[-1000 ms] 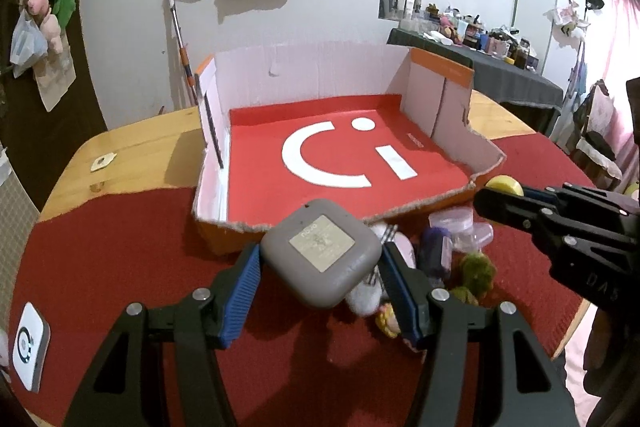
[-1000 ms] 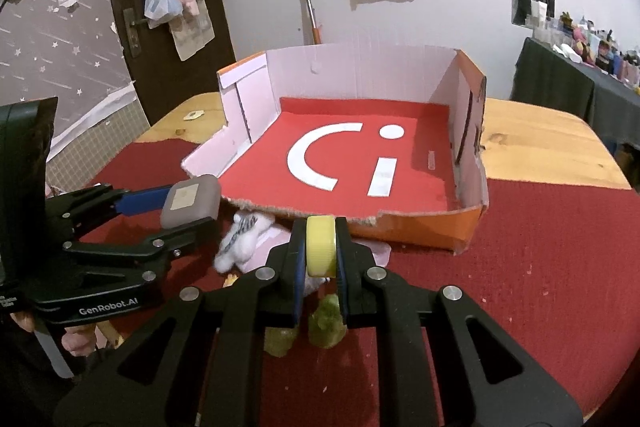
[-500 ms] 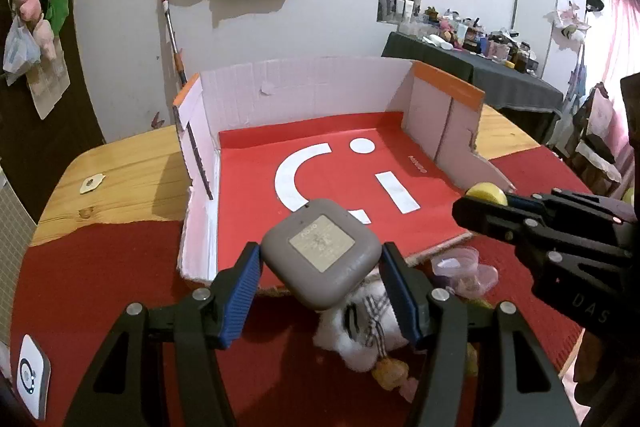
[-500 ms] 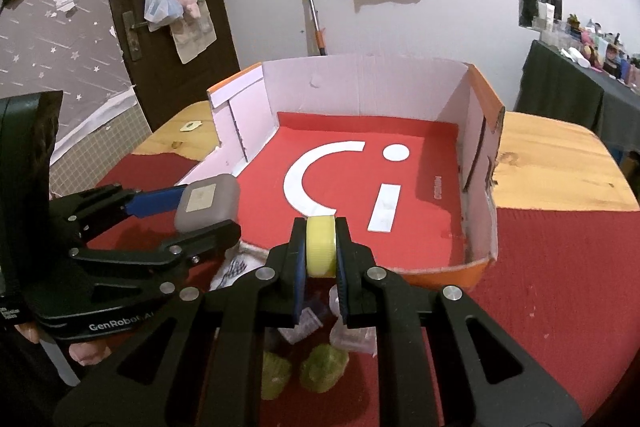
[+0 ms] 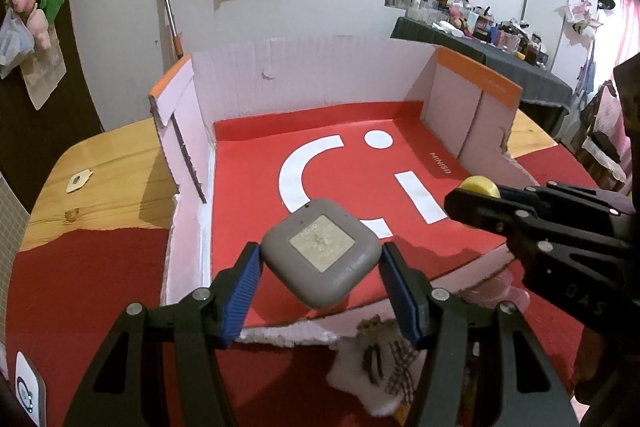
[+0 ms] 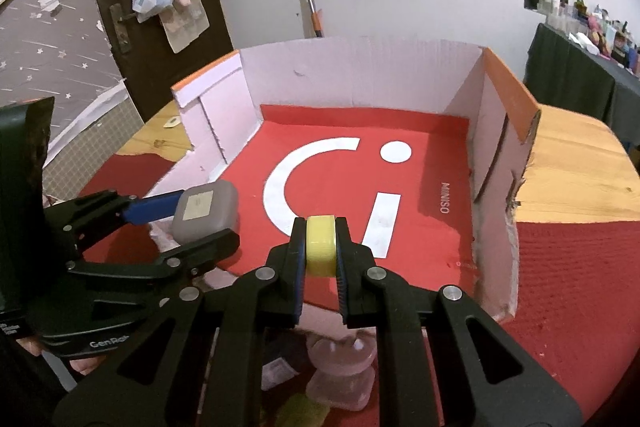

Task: Organize objects
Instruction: 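Carry the grey case in the left tool into the box while the right carries the cap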

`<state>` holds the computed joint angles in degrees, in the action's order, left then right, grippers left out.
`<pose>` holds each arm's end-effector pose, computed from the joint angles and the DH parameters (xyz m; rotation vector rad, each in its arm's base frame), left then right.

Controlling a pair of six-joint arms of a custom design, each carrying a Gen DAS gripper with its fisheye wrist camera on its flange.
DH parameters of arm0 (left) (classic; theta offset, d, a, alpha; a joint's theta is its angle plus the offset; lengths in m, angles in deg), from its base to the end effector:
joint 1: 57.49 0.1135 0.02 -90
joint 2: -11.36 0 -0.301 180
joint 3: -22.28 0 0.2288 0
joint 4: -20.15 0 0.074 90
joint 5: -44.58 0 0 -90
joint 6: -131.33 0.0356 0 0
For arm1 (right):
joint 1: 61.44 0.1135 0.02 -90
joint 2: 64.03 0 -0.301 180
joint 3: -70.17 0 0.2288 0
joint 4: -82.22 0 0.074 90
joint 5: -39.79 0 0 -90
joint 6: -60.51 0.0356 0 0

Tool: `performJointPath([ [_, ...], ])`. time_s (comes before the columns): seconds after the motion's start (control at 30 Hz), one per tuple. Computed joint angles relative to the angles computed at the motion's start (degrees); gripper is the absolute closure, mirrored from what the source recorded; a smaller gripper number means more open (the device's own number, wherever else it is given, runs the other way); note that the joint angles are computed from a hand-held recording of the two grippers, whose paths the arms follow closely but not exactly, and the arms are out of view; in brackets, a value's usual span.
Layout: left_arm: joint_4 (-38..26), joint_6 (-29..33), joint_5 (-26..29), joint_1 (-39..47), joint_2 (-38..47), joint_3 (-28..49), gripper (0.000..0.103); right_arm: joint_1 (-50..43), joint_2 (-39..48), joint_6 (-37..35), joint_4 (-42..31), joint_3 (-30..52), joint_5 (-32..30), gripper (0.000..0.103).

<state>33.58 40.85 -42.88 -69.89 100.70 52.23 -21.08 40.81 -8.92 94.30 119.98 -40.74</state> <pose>0.2040 -0.0465 0.1388 0.2681 2.3627 -0.1602 0.2386 0.1951 0.1426 -0.3179 2.3117 0.3482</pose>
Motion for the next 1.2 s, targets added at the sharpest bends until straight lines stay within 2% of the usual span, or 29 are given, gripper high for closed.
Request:
performJointPath([
  [0.23,-0.48,0.32,0.99,0.96,5.07,2.87,0.041,-2.95,3.89,-0.47,-2.49,3.59,-3.47,0.091],
  [0.63,-2.33,0.56,2.29,1.36,9.63,6.24,0.041,-5.19,7.96,-1.4,-8.05,8.61,-5.66,0.091],
  [1.2,-4.32,0.91,3.39,2.0,11.0,7.81,0.04,-5.67,8.75,-2.16,-8.94,8.7,-5.65,0.091],
])
